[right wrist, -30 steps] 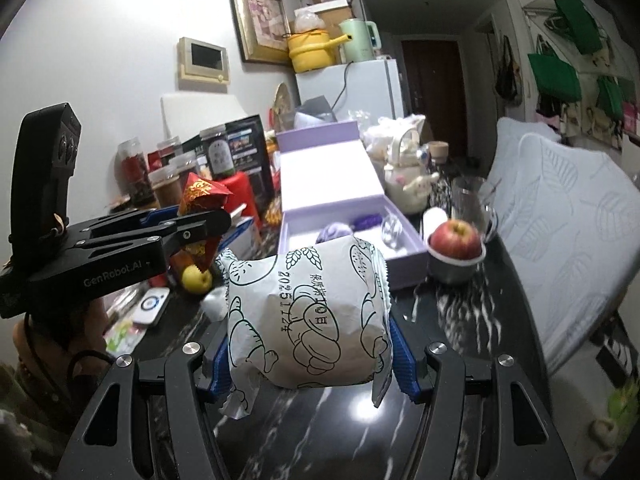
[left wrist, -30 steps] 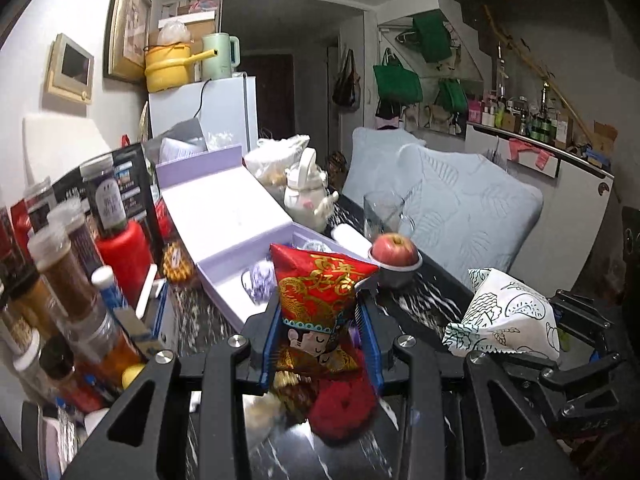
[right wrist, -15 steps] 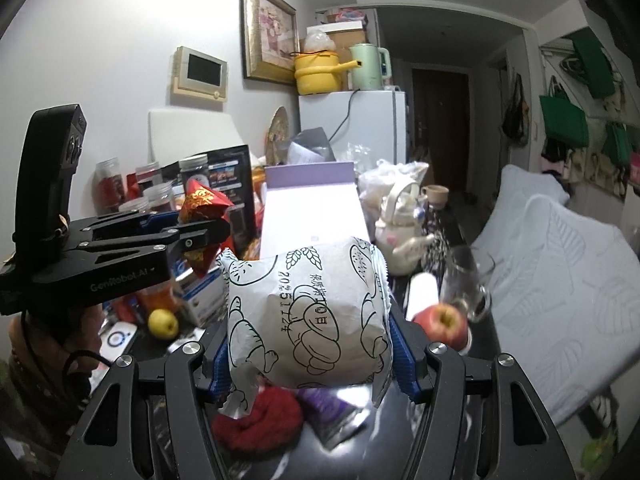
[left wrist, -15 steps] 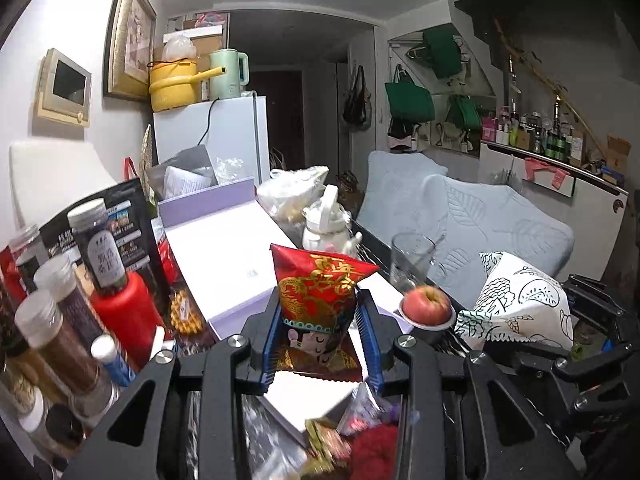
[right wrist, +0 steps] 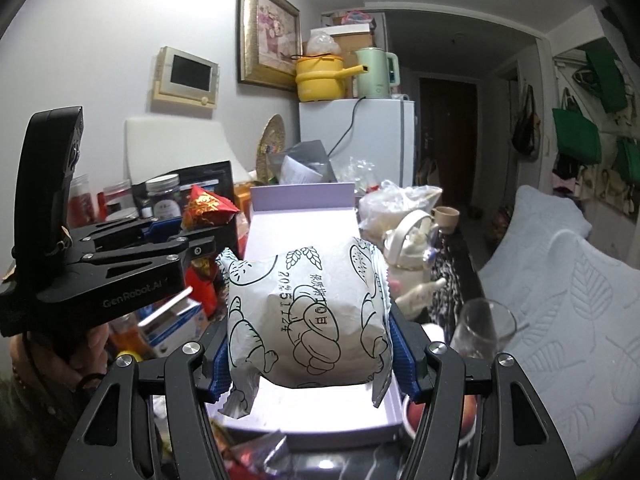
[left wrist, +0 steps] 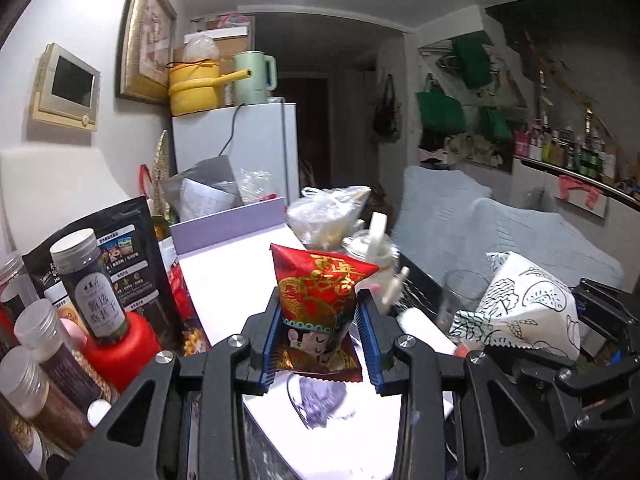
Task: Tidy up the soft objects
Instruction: 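Carry the red snack packet and white bread bag over the lavender gift box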
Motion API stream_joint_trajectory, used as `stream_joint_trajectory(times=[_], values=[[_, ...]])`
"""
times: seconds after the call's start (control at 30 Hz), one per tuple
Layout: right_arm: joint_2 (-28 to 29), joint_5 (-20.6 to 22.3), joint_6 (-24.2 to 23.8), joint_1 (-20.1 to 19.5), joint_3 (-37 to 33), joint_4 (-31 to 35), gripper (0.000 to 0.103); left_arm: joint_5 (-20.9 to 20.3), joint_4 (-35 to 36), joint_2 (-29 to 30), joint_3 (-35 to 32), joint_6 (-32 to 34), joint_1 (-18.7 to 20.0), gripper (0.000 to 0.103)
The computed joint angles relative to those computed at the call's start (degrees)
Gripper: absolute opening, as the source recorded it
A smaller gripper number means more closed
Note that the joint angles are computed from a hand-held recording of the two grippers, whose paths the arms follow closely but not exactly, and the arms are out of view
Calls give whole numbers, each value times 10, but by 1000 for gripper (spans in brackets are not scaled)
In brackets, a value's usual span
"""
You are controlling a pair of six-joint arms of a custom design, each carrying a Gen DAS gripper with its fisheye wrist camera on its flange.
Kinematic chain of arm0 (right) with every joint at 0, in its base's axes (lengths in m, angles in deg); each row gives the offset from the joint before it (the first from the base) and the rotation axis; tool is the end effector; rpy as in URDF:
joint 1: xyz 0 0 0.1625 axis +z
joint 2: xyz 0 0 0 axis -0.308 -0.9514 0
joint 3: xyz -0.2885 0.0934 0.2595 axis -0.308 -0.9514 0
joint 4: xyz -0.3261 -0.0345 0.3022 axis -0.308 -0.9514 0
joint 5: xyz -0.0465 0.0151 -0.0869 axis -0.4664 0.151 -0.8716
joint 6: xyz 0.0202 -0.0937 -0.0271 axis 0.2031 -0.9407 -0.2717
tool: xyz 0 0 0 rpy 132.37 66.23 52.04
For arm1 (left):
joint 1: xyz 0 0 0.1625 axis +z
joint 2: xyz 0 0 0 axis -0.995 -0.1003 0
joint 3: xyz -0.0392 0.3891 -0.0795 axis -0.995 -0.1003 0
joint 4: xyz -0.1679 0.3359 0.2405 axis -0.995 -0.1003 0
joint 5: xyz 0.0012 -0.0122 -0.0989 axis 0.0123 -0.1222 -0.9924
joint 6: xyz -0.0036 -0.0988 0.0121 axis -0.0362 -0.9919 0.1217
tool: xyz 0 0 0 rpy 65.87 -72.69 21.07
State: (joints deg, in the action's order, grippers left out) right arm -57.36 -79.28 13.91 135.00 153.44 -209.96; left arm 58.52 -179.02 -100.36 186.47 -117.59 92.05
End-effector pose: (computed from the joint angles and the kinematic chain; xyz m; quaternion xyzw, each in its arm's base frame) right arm 0.2419 -0.2661 0.2529 0.3612 -0.8032 0.4293 0.2001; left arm -0.3342 -0.2725 0.1804 0.2895 0.7852 -0.4747 0.2725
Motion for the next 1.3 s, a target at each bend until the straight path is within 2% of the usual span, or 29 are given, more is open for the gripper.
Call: stream_joint_trajectory(times=[0.4,0.6,0.73,0.87,1.3], values=[[96,34,-18,-40,-69,-30,64,52,-179,87,-34,122,75,34],[133,36,-30,-52,-93,-41,64,38,-243,128,-50,185,110,34],[149,41,-37,-62,-102,-39,64,28,-230,142,-61,179,129,34],[165,28,-43,-68,-110,-25,64,23,-201,155,-72,155,152,34],[209,-12,-39,-96,-136,-7,64,-14,-151,197,-100,133,204,34]])
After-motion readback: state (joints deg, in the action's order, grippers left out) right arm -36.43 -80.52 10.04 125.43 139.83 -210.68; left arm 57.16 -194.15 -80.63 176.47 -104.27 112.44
